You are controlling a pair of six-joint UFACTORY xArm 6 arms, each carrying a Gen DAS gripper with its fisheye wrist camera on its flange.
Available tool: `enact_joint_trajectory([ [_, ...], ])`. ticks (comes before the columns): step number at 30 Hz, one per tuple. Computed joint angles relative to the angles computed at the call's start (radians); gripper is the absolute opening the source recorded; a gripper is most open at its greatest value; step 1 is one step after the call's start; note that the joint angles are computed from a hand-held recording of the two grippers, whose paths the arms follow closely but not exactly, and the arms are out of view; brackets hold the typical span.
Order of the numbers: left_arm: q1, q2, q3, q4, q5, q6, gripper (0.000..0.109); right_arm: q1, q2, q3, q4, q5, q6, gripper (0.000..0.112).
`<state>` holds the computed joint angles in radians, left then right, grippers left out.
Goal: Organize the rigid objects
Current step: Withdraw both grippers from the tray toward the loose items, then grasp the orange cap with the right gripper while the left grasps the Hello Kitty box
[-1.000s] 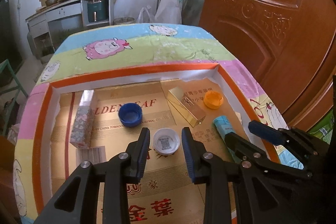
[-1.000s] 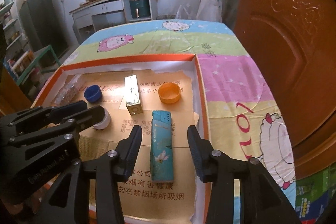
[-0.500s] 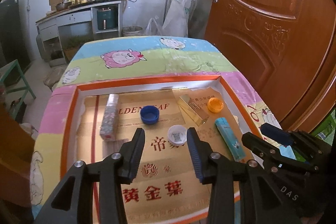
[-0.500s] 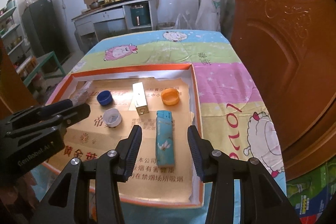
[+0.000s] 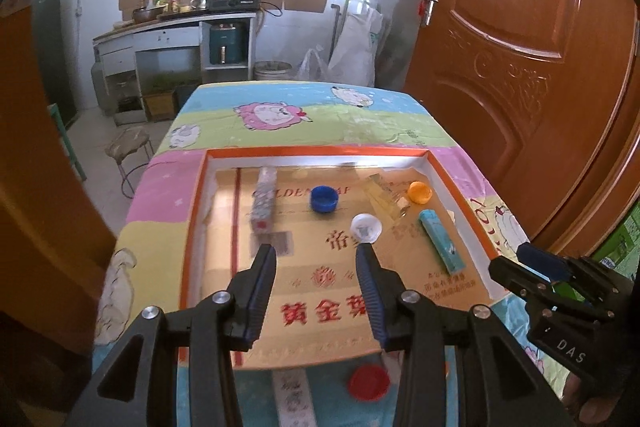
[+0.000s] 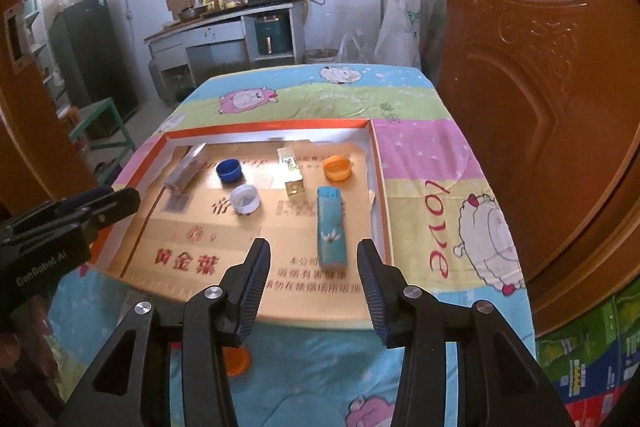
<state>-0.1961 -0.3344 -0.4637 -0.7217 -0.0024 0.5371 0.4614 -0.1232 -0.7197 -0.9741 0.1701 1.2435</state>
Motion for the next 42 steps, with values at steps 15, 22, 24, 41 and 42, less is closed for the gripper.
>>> enact_joint_trajectory([
  [15, 0.069, -0.227, 0.189, 0.214, 0.053, -0.190, 0.042, 0.073, -0.132, 0.095, -0.028, 0.062, 0.048, 0.047],
  [22, 0.077, -0.292, 0.248, 0.217, 0.066, -0.195, 0.042, 0.107, -0.179, 0.133, -0.033, 0.085, 0.069, 0.047],
  [24, 0.075, -0.306, 0.265, 0.225, 0.066, -0.204, 0.042, 0.114, -0.186, 0.142, -0.038, 0.083, 0.079, 0.047],
  [41, 0.000, -0.121, 0.273, 0.179, -0.011, -0.178, 0.041, 0.130, -0.114, 0.147, 0.016, 0.045, 0.056, 0.047],
  [42, 0.000, -0.106, 0.270, 0.187, -0.016, -0.185, 0.041, 0.131, -0.110, 0.145, 0.022, 0.045, 0.052, 0.047],
])
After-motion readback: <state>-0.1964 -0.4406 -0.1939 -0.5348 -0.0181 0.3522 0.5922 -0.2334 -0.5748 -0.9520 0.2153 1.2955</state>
